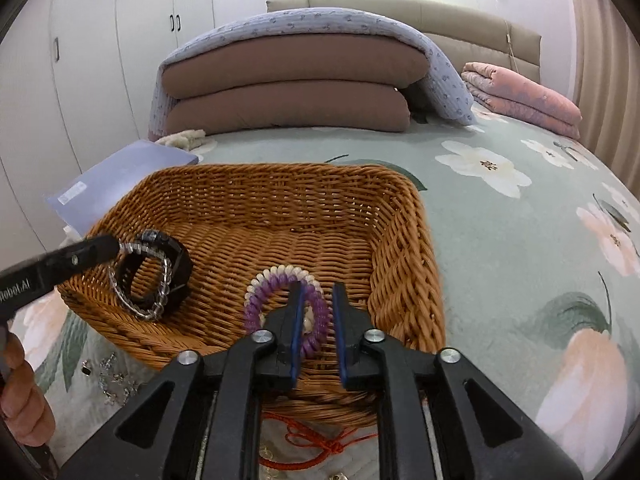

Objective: Organize jewelry
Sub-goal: 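Carry the bead bracelet and purple hair tie into the basket and release both, then grasp the silver chain bracelet with the left tool while the right tool grasps the gold pendant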

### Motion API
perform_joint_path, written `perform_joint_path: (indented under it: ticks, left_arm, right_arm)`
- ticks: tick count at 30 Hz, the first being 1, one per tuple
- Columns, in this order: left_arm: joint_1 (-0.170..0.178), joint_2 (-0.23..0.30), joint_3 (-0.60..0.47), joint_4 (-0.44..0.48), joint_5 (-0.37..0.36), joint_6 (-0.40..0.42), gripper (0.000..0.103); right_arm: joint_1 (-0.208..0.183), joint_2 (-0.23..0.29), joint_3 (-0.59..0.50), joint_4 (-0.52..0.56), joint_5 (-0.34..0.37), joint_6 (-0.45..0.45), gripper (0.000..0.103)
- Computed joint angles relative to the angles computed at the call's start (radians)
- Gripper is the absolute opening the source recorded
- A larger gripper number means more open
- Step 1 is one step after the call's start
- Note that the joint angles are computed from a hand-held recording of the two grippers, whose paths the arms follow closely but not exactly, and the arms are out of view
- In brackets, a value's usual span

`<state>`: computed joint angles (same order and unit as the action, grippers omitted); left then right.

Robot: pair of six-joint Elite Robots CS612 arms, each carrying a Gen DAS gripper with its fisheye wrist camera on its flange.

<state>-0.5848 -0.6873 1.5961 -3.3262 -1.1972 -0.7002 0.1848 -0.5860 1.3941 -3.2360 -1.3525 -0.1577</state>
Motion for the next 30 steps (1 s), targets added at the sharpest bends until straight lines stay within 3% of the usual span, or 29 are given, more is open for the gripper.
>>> perform_joint_path:
  ticks: [2,5,6,10,15,21,27,30]
  left_arm:
    - [-0.001,0.001,0.001,0.002,0.007,-0.002,0.021]
    - [-0.003,-0.002,0.013,-0.015,0.019,-0.017,0.049]
    - [-0.005,-0.004,0.02,-0.029,0.023,-0.021,0.05]
    - [-0.015,-0.011,0.048,-0.081,0.064,-0.027,0.05]
    - [-0.032,-0.032,0.097,-0.186,0.104,-0.022,0.05]
    - [-0.061,-0.073,0.195,-0.277,0.125,-0.035,0.05]
    - [-0.073,-0.102,0.261,-0.182,0.122,-0.089,0.05]
    - [-0.071,-0.103,0.282,-0.173,0.074,-0.098,0.05]
  right_arm:
    - [-0.004,-0.001,0.004,-0.017,0.009,0.013,0.033]
    - [-0.008,-0.003,0.014,-0.056,0.01,0.026,0.034]
    - [-0.009,-0.003,0.017,-0.069,0.007,0.031,0.034]
    - [-0.014,-0.01,0.037,-0.118,0.014,0.054,0.034]
    - [-0.013,-0.035,0.105,-0.257,-0.013,0.064,0.034]
    - [-0.025,-0.088,0.202,-0.313,0.045,0.092,0.034]
    - [-0.052,-0.133,0.297,-0.292,0.086,0.095,0.034]
    - [-0.066,-0.142,0.322,-0.27,0.099,0.067,0.034]
